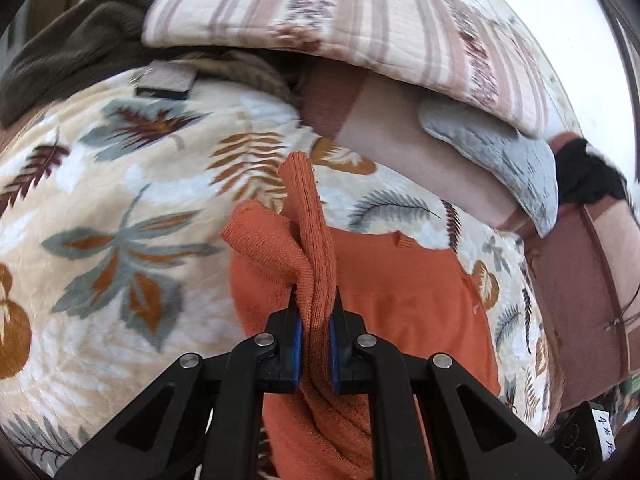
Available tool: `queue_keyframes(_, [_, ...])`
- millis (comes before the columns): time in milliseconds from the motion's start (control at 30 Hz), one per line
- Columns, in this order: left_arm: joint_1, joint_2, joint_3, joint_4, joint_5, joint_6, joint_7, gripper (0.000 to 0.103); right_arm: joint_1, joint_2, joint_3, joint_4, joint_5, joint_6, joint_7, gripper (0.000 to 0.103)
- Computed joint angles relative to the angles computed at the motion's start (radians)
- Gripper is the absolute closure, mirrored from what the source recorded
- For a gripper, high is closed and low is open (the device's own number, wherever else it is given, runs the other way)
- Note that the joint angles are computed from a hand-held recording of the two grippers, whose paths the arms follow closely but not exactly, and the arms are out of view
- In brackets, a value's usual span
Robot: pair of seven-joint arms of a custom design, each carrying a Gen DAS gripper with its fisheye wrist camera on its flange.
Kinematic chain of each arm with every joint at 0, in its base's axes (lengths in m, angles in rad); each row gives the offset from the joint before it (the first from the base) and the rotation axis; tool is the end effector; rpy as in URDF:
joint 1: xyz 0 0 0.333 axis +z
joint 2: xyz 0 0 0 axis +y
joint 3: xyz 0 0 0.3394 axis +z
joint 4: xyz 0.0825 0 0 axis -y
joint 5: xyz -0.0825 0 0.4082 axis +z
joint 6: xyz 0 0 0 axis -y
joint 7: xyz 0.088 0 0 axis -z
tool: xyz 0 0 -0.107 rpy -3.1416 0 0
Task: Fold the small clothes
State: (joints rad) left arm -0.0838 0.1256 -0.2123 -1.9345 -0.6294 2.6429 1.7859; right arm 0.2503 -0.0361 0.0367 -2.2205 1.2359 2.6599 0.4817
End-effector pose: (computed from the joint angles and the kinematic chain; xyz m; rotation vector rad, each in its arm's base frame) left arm 0.6306 -0.1707 0.4964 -2.0243 2.0891 -1.1120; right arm 0.5520 0.1351 0.4371 -1.8659 1.2766 -0.0882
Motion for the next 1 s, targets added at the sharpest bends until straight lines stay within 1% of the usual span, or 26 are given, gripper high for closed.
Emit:
queue_keyframes(167, [-0.045,0.017,-0.013,0.046,0.110,-0.008,-0.083,0.095,-0.028,-0.033,-0.032,-0.032,0.023,-0.031,-0.030,0.080])
queue_keyframes(233, [-0.058,0.027,-0.020,0.064,0.136,-0.012,-0.105,0.095,-0.039,-0.044,-0.043,-0.041,0.026,-0.045,-0.036,0.080])
queue_keyframes(333, [-0.076,0.049,-0.031,0.099,0.167,-0.026,-0.133,0.095,-0.056,-0.064,-0.060,-0.059,0.041,-0.064,-0.050,0.080])
queue_keyframes(567, [-0.138,0.112,-0.045,0.192,0.314,-0.058,-0.235,0.095,-0.099,-0.097,-0.103,-0.093,0.061,-0.117,-0.072,0.080])
queue_keyframes(867, [-0.211,0.205,-0.062,0.321,0.441,-0.100,-0.338,0.095,-0.174,-0.122,-0.153,-0.125,0.092,-0.191,-0.099,0.080])
queue_keyframes(1000, [-0.248,0.250,-0.066,0.382,0.487,-0.121,-0.372,0.095,-0.206,-0.136,-0.173,-0.145,0.098,-0.207,-0.104,0.080])
